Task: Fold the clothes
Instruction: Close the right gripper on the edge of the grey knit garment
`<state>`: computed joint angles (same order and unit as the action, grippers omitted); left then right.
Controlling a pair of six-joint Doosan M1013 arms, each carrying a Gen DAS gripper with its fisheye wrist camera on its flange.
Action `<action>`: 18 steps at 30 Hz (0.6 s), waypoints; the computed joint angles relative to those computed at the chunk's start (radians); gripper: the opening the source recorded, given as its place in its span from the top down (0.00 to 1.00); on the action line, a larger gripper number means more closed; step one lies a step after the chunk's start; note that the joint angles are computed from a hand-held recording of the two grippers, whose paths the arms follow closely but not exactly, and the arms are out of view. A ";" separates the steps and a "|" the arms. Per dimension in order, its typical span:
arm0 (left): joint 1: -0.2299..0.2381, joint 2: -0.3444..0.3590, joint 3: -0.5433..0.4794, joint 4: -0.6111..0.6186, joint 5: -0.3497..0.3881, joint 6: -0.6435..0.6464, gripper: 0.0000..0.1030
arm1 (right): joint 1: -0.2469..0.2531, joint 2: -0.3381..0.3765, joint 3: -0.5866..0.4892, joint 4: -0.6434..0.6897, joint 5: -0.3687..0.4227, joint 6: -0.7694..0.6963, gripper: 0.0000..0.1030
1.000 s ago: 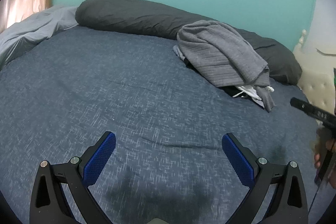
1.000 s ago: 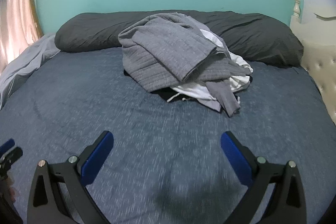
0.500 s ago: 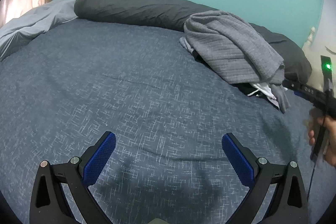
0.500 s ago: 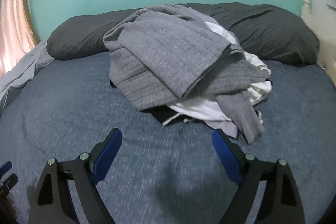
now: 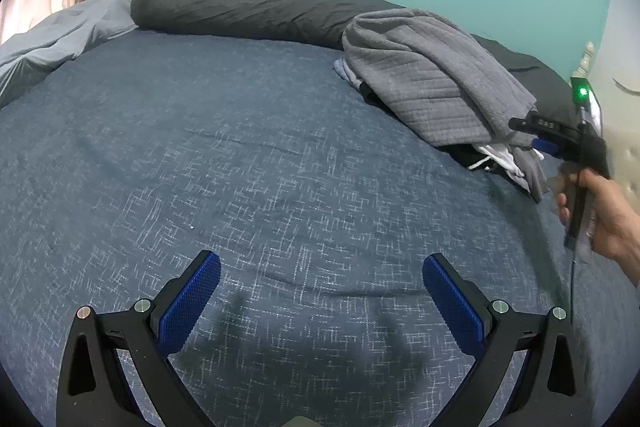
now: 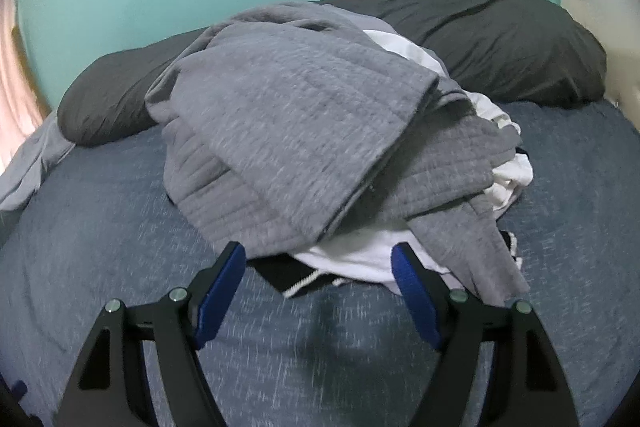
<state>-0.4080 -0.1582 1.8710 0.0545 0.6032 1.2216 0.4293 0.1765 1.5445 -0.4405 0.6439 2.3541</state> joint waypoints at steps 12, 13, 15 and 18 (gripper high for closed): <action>0.012 -0.007 0.005 -0.006 0.002 0.011 0.00 | 0.003 0.059 -0.050 -0.020 0.014 -0.024 0.52; 0.012 -0.006 0.005 -0.008 0.002 0.014 0.00 | 0.002 0.057 -0.045 -0.028 0.002 -0.018 0.59; 0.011 -0.006 0.004 -0.007 0.005 0.015 0.00 | 0.002 0.051 -0.035 -0.053 -0.014 0.003 0.72; 0.010 -0.005 0.003 -0.006 0.007 0.014 0.00 | 0.001 0.038 -0.021 -0.082 -0.031 0.021 0.89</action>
<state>-0.3975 -0.1636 1.8739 0.0483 0.6102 1.2360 0.4303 0.2149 1.5231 -0.5221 0.6125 2.3748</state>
